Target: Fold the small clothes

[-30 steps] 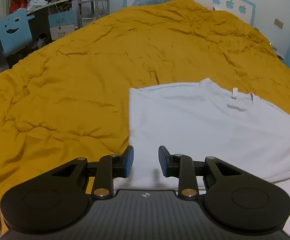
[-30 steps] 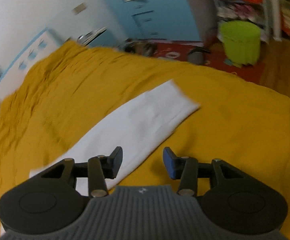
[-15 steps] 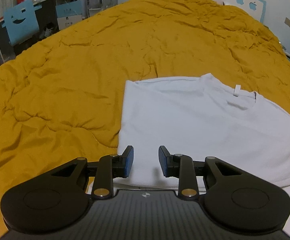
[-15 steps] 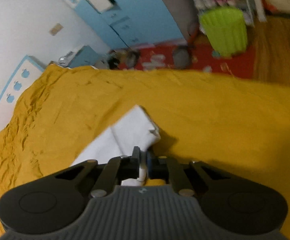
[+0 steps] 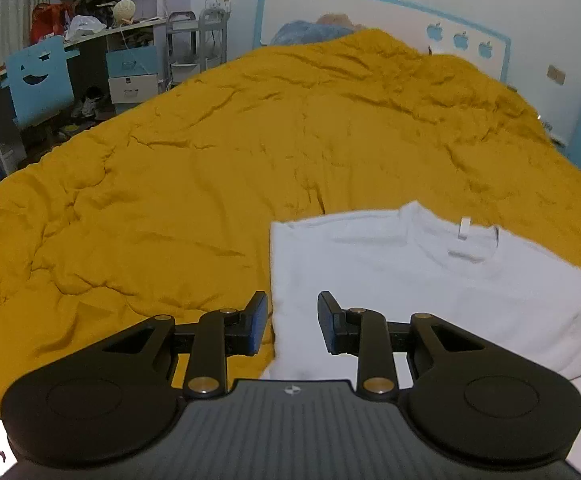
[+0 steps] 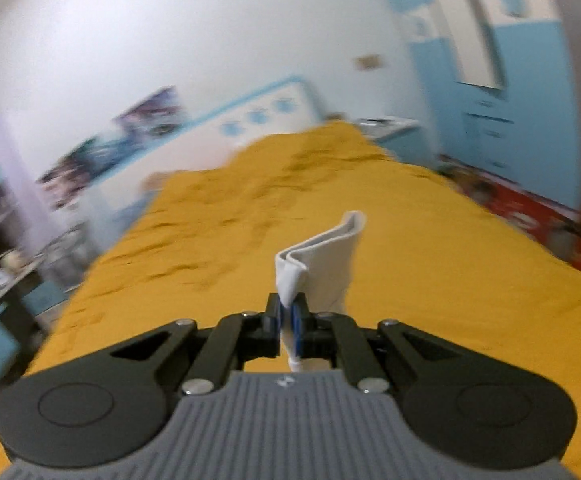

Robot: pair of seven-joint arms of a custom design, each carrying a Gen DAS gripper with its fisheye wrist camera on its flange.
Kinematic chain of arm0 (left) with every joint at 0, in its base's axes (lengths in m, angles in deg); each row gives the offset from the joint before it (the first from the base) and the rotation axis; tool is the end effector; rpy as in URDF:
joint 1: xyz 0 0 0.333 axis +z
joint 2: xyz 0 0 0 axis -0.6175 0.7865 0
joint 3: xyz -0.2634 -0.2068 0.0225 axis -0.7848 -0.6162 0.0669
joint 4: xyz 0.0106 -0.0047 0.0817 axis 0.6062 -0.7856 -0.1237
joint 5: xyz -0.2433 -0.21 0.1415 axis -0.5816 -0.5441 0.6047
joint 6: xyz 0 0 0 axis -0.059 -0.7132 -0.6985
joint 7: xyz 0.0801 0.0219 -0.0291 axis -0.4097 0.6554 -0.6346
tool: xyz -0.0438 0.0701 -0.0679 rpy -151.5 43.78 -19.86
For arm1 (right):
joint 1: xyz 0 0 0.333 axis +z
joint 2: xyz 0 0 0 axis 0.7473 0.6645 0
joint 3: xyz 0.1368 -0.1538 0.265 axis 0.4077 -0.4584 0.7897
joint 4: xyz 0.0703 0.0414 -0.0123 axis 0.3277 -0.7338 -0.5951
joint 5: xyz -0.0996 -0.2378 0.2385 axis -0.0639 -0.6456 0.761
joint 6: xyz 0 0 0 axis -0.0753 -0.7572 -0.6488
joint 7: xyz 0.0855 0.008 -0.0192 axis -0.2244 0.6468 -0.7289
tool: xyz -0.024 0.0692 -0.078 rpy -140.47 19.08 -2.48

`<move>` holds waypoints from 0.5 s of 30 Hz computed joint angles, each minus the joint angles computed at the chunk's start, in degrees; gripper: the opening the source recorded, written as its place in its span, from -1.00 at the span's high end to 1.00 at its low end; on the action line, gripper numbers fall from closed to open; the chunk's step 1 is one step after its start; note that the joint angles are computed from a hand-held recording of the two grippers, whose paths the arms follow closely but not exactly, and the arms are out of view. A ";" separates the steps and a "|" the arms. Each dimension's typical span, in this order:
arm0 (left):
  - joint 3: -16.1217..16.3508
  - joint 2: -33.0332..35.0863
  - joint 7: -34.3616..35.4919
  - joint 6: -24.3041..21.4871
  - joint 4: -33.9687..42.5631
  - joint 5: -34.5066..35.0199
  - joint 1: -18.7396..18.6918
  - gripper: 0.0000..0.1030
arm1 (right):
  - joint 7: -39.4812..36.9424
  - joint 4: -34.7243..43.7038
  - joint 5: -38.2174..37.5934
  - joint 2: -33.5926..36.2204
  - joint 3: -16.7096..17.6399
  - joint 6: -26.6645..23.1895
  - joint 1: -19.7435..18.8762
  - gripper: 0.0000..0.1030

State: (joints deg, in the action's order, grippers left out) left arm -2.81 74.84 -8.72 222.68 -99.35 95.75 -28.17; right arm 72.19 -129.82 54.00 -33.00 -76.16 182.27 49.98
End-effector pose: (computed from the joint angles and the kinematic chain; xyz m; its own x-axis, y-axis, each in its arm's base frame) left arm 0.4786 -0.0409 0.5315 0.3627 -0.9300 0.0588 -0.6185 -0.2875 -0.7313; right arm 0.5965 -0.0147 0.6661 -0.0461 -0.9226 -0.3829 -0.4822 0.3562 -0.8004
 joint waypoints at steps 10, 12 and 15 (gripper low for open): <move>2.89 -2.22 7.86 10.12 -4.62 -8.53 1.78 0.31 | 13.77 17.70 -12.09 10.03 6.45 -2.53 13.33 1.00; 3.43 -2.25 10.70 11.48 -5.41 -11.74 1.73 0.31 | 17.54 20.57 -14.32 13.00 6.83 -2.81 16.37 1.00; 5.06 -1.74 15.26 13.57 -6.70 -18.18 0.18 0.31 | 25.52 21.30 -21.86 16.53 4.32 -0.71 23.20 1.00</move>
